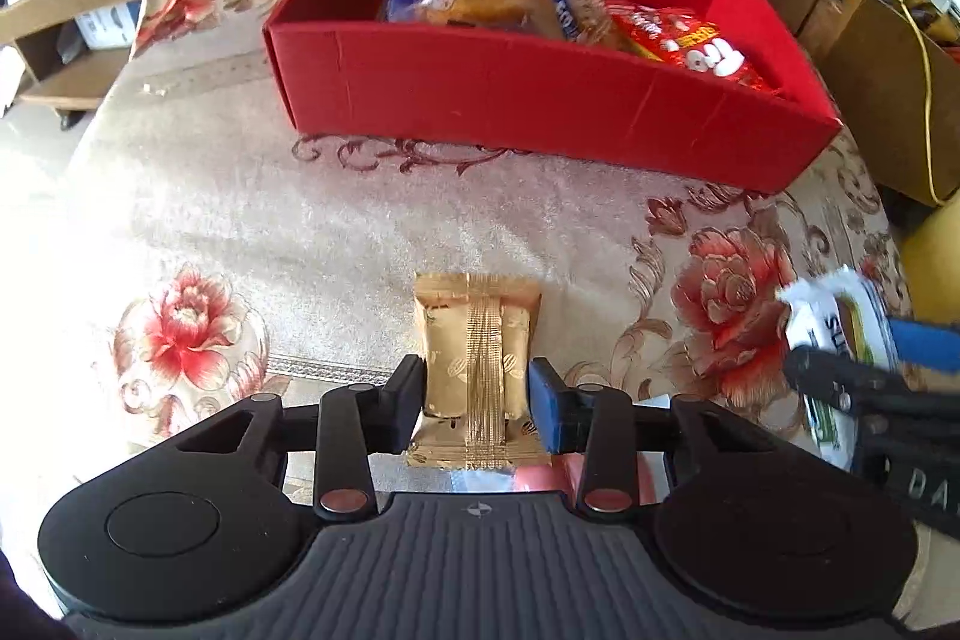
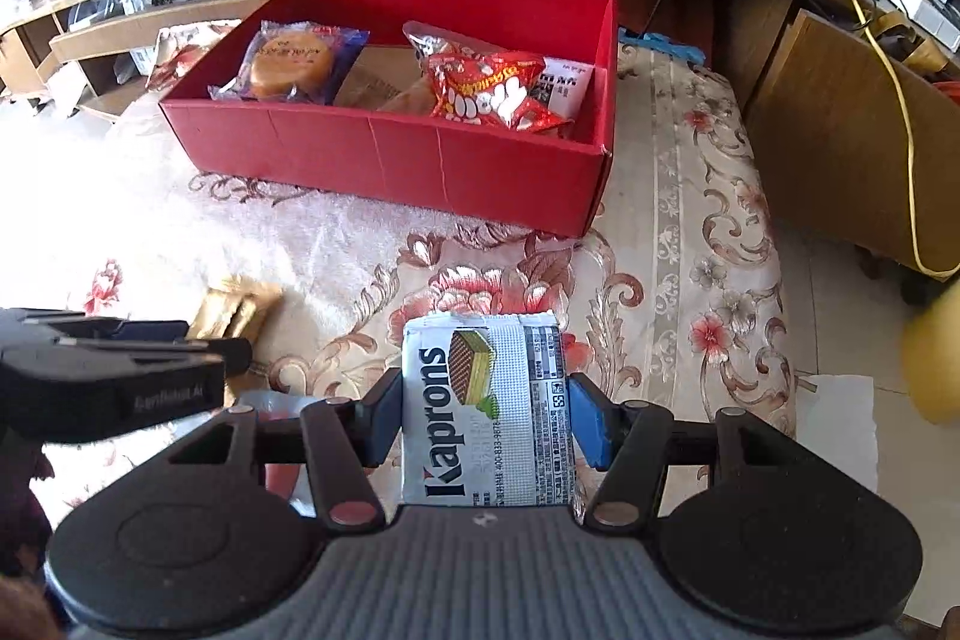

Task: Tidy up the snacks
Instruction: 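Grasp the gold wrapped biscuit with the left tool while the right tool holds the Kaprons packet, then carry the gold biscuit and Kaprons packet over the red box with both tools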

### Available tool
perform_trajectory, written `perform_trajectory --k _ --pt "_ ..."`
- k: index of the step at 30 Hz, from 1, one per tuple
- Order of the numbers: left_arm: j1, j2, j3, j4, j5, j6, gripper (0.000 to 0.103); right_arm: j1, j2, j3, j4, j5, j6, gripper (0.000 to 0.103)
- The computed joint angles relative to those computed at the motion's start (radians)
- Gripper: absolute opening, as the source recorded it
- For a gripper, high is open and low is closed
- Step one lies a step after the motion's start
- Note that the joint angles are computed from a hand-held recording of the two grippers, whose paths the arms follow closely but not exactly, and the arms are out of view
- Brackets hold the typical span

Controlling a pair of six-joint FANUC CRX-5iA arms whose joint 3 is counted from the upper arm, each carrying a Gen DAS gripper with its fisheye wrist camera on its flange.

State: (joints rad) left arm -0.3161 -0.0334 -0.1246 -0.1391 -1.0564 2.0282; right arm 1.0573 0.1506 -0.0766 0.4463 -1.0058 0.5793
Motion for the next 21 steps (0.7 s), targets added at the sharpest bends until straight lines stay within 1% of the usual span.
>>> perform_trajectory --k 1,3,5,7,8,10,12,16,18,21 --pt "0.003 0.002 0.0 0.003 0.006 0.002 0.05 -0.002 0.002 0.002 -0.006 0.0 0.005 0.055" --pt "0.0 0.014 0.011 -0.007 0.005 0.02 0.051 -0.006 0.004 0.007 -0.018 0.003 0.015 0.055" --pt "-0.004 0.021 0.019 -0.019 0.006 0.033 0.055 -0.008 0.007 0.013 -0.026 0.004 0.022 0.055" --pt "-0.013 0.033 0.035 -0.044 -0.004 0.057 0.061 -0.011 0.011 0.019 -0.038 0.002 0.032 0.055" --pt "-0.016 0.037 0.04 -0.054 -0.008 0.068 0.062 -0.013 0.012 0.022 -0.043 0.002 0.037 0.055" --pt "-0.023 0.04 0.048 -0.071 -0.021 0.073 0.056 -0.013 0.013 0.025 -0.044 0.0 0.042 0.055" --pt "-0.049 0.047 0.071 -0.119 -0.058 0.081 0.047 -0.01 0.01 0.024 -0.033 0.001 0.038 0.055" --pt "-0.061 0.032 0.078 -0.136 -0.096 0.099 0.046 0.003 -0.004 0.017 -0.002 0.015 0.024 0.055" --pt "-0.05 0.012 0.071 -0.106 -0.082 0.088 0.046 0.005 -0.01 0.015 0.009 0.029 0.015 0.055" --pt "-0.06 -0.013 0.073 -0.112 -0.054 0.072 0.046 0.003 -0.016 0.01 0.034 0.044 -0.01 0.055"
